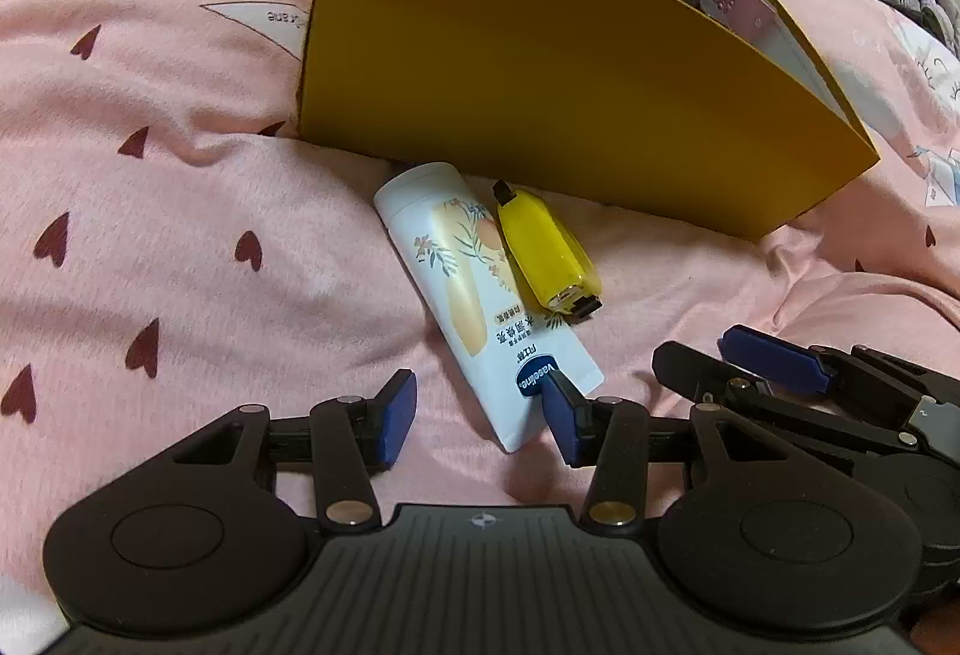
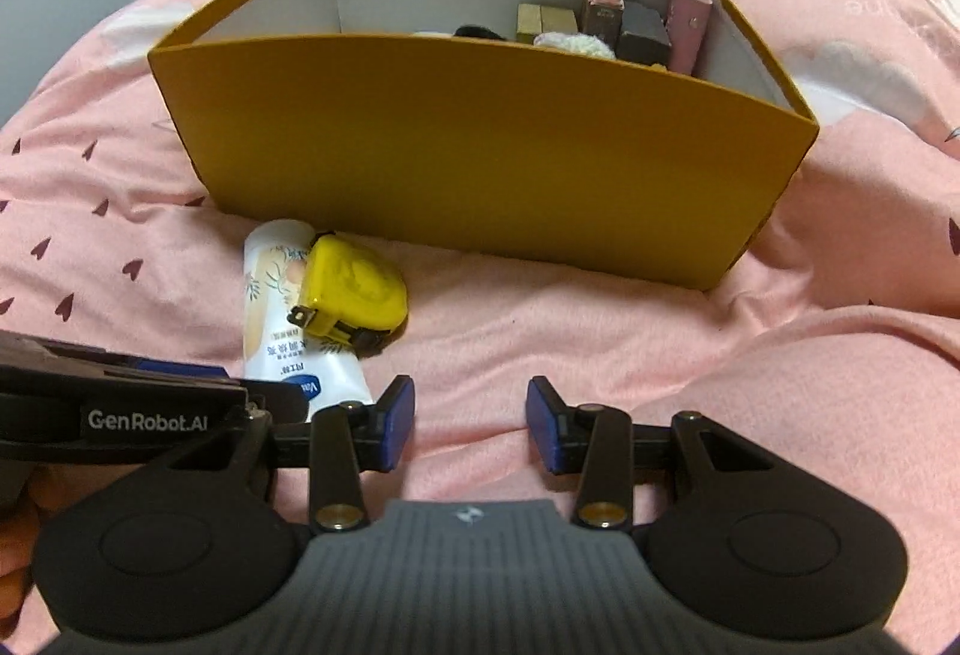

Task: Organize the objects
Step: 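Grasp the white lotion tube with the left tool while the right tool grasps the yellow tape measure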

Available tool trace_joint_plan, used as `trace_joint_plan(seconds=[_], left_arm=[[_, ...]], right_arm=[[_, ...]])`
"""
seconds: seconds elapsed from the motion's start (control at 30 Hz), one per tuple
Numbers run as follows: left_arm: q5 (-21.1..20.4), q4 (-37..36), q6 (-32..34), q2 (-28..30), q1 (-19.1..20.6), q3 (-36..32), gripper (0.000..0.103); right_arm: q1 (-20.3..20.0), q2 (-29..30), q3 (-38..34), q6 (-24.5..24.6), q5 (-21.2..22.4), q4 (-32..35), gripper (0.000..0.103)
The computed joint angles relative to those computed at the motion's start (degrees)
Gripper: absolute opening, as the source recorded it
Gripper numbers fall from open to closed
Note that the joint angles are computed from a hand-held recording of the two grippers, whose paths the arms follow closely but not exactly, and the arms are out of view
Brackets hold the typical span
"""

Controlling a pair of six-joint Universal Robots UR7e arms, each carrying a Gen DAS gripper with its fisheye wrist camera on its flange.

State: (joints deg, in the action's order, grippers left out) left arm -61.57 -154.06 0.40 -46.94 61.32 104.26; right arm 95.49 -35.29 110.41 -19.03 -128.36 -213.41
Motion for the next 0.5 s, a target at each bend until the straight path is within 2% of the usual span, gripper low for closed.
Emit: trace_joint_plan(seconds=[0.17, 0.37, 0.4, 0.47, 0.5], left_arm=[[0.3, -0.8, -1.1, 0.1, 0.0, 0.1, 0.054], [-1.9, -2.1, -1.9, 1.6, 1.2, -1.3, 0.054], [-2.1, -2.4, -1.7, 1.8, 1.2, -1.3, 0.052], [-3.1, -2.4, -1.1, 1.8, 1.4, -1.4, 0.036], [-3.5, -2.2, -1.1, 1.7, 1.5, -1.4, 0.035]], right_arm=[[0.0, 0.4, -0.3, 0.1, -0.2, -0.5, 0.044], [0.0, 0.5, -0.6, -0.1, -0.5, -0.6, 0.044], [0.1, 0.5, -0.6, -0.1, -0.6, -0.5, 0.044], [0.1, 0.5, -0.6, -0.1, -0.6, -0.5, 0.044], [0.1, 0.5, -0.6, 0.0, -0.5, -0.4, 0.044]])
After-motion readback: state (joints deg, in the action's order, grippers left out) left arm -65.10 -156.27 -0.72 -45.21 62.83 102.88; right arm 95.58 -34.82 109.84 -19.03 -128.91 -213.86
